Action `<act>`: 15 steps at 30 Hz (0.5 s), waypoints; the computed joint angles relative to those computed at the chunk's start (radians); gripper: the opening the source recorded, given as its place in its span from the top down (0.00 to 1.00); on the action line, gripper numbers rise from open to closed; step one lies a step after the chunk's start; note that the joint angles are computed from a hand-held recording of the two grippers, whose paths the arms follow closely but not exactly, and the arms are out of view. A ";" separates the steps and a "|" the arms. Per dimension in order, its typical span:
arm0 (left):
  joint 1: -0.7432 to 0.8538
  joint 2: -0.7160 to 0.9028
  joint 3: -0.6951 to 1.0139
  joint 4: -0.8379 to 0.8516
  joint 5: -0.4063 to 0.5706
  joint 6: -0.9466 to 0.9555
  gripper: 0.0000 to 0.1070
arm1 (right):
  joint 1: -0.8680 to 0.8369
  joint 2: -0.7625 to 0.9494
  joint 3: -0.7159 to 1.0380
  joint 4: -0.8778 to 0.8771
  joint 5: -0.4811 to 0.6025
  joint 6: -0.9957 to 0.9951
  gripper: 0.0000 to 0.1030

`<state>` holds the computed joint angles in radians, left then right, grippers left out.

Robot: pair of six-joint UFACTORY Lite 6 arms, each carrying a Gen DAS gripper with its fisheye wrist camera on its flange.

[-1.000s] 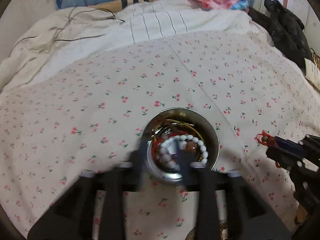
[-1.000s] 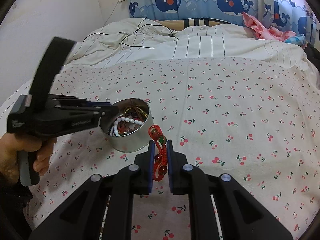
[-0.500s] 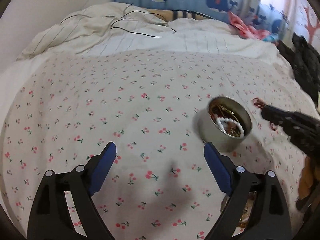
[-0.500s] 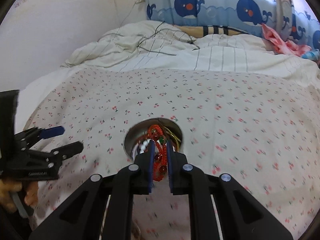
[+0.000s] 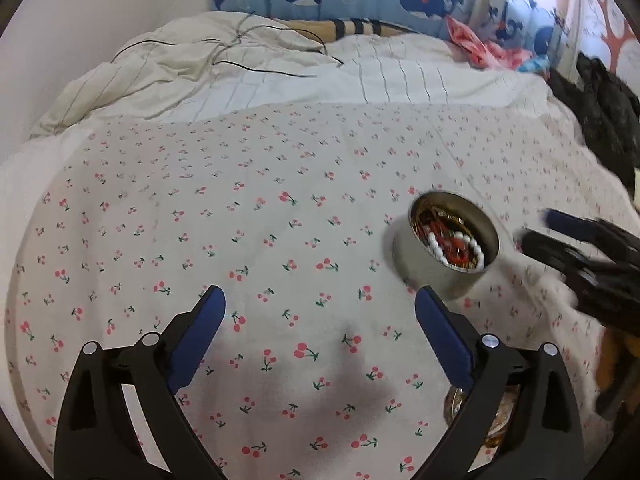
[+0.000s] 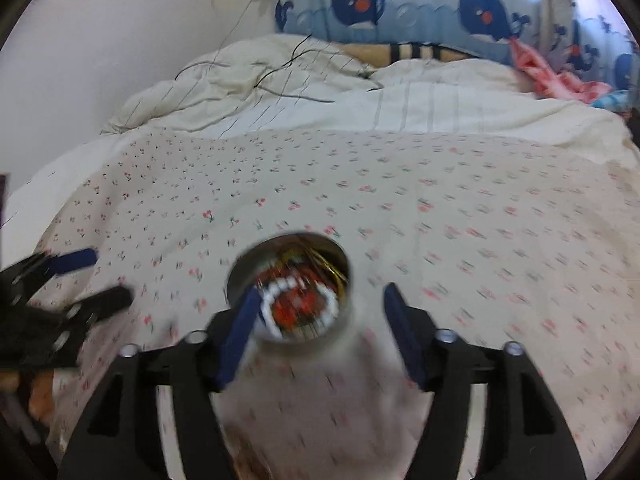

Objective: Organize jewelry
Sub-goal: 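Move both tools toward the amber bead bracelet and silver bangle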

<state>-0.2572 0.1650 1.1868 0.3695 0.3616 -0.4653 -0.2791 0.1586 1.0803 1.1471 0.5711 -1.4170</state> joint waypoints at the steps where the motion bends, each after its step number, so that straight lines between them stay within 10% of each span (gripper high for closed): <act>1: -0.007 0.010 0.004 -0.017 0.008 0.025 0.13 | -0.048 -0.036 -0.054 -0.024 0.040 -0.032 0.30; 11: -0.118 0.073 0.013 0.166 0.080 -0.058 0.13 | -0.054 -0.105 -0.219 -0.144 0.097 -0.164 0.30; 15: -0.122 0.070 0.011 0.192 0.085 -0.091 0.13 | 0.061 -0.190 -0.349 -0.147 -0.128 -0.218 0.30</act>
